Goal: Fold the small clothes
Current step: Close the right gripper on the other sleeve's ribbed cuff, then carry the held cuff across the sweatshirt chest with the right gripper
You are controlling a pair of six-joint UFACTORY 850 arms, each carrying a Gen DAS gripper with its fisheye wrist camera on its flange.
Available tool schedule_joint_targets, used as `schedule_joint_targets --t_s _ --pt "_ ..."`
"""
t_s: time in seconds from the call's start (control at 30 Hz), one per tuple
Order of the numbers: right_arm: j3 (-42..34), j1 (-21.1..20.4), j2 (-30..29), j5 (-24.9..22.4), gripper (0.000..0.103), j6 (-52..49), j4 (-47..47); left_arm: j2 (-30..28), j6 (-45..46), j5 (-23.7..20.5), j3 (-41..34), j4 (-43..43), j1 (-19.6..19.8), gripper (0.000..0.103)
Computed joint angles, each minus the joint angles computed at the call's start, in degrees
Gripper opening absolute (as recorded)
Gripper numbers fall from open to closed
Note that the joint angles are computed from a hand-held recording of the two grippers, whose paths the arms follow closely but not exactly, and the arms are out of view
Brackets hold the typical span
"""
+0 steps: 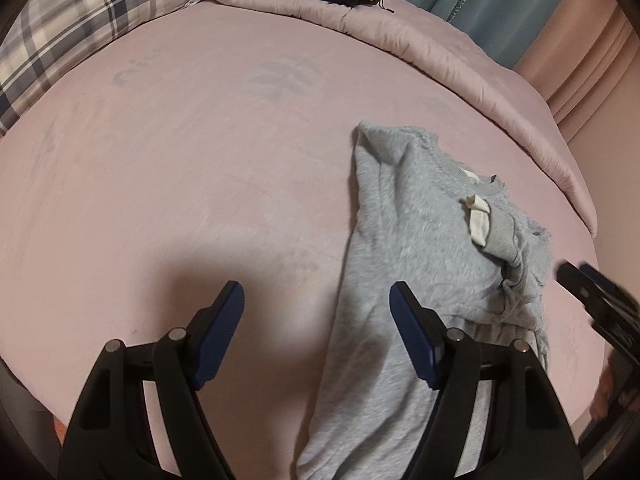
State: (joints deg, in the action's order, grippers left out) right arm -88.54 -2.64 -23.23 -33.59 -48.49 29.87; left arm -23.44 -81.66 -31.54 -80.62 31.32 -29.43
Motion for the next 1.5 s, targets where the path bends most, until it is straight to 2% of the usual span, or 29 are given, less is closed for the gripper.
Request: schedule_joint_targets --t_s 0.23,0.37,0.43,0.53,0.6,0.67,0.73,0.93,1.13,1.23,1.4,1.5 --pt "-5.2 6.3 -6.1 0.9 0.073 12.9 -20.9 1.4 0.0 0.9 2.8 -1.6 0.4 0.074" --pt "-8.5 8.1 -10.0 -0.4 0.071 18.8 -28.5 2.2 -0.1 1.4 4.3 -2.4 0.6 0.074" --pt "-10.3 8.6 -12.1 -1.6 0.065 21.4 -31.2 2.6 0.4 1.7 4.9 -3.3 0.8 0.074" --pt "-11.9 8.0 -14.0 -3.4 0.057 20.3 -28.2 3.0 0.1 1.8 5.7 -3.1 0.8 0.074" --pt "-11.6 7.8 -13.9 -2.6 0.05 20.2 -27.4 3.2 0.0 1.7 5.9 -3.2 0.9 0.074" --pt "-11.4 7.3 -13.4 -2.2 0.036 19.7 -25.4 3.3 0.0 1.9 6.0 -3.3 1.0 0.074" --pt "-12.8 5.9 -13.2 -3.7 0.034 17.0 -19.4 3.3 0.1 2.2 6.1 -3.6 1.1 0.074" --pt "-15.2 0.5 -12.0 -7.8 0.032 7.8 0.9 3.1 2.3 3.3 5.7 -5.8 1.4 0.074" --pt "-13.2 -3.9 -11.6 -9.7 0.032 2.3 16.6 1.9 4.2 2.6 4.4 -6.6 1.3 0.074" --pt "-11.7 -5.5 -12.4 -10.7 0.032 3.3 18.5 1.5 5.1 2.4 4.1 -6.9 1.2 0.074" --pt "-10.3 -7.2 -14.9 -10.3 0.032 12.9 12.7 0.9 7.3 2.3 3.6 -7.9 0.9 0.074" --pt "-7.7 -7.9 -13.7 -6.3 0.033 14.9 11.4 0.3 8.2 1.8 2.9 -8.5 0.8 0.074"
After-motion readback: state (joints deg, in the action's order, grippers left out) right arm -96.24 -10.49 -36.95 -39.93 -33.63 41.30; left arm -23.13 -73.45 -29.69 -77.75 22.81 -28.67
